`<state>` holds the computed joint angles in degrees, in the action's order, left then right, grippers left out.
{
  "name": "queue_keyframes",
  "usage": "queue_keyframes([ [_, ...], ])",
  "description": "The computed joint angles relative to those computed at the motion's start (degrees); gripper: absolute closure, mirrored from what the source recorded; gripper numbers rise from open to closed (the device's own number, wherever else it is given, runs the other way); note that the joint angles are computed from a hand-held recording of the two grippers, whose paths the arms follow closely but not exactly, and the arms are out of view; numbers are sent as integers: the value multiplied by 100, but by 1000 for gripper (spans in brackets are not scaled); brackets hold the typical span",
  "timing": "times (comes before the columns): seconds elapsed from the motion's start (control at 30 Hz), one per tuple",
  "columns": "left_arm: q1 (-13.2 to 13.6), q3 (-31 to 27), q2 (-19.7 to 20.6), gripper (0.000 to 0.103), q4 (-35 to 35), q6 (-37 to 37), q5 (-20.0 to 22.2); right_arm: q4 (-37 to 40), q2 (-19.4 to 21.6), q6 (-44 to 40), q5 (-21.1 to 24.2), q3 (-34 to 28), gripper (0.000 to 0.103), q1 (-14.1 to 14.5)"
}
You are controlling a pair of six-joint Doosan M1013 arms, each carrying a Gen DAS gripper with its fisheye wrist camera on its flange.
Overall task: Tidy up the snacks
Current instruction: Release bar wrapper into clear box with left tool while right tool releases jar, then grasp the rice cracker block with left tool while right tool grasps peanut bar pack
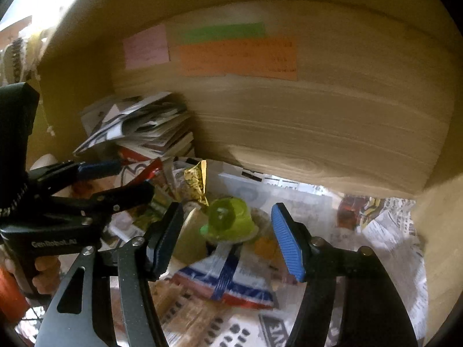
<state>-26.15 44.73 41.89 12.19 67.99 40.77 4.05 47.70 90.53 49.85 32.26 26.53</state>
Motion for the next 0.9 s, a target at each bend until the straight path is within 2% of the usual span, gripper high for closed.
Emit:
queue_keyframes([
  [0.27,-49,849,-450,20,137,-100,-320,118,-469,27,-358,930,43,58],
  [0.47,-44,1274,-595,20,157,-145,-279,179,-672,165,-392,1469,43,90],
  [0.67,-5,1471,-605,20,-186,-51,-120,361,-549,156,37,1453,43,119],
  [0.9,-36,1573,-608,20,-306,45,-44,309,-175,106,746,942,43,155],
])
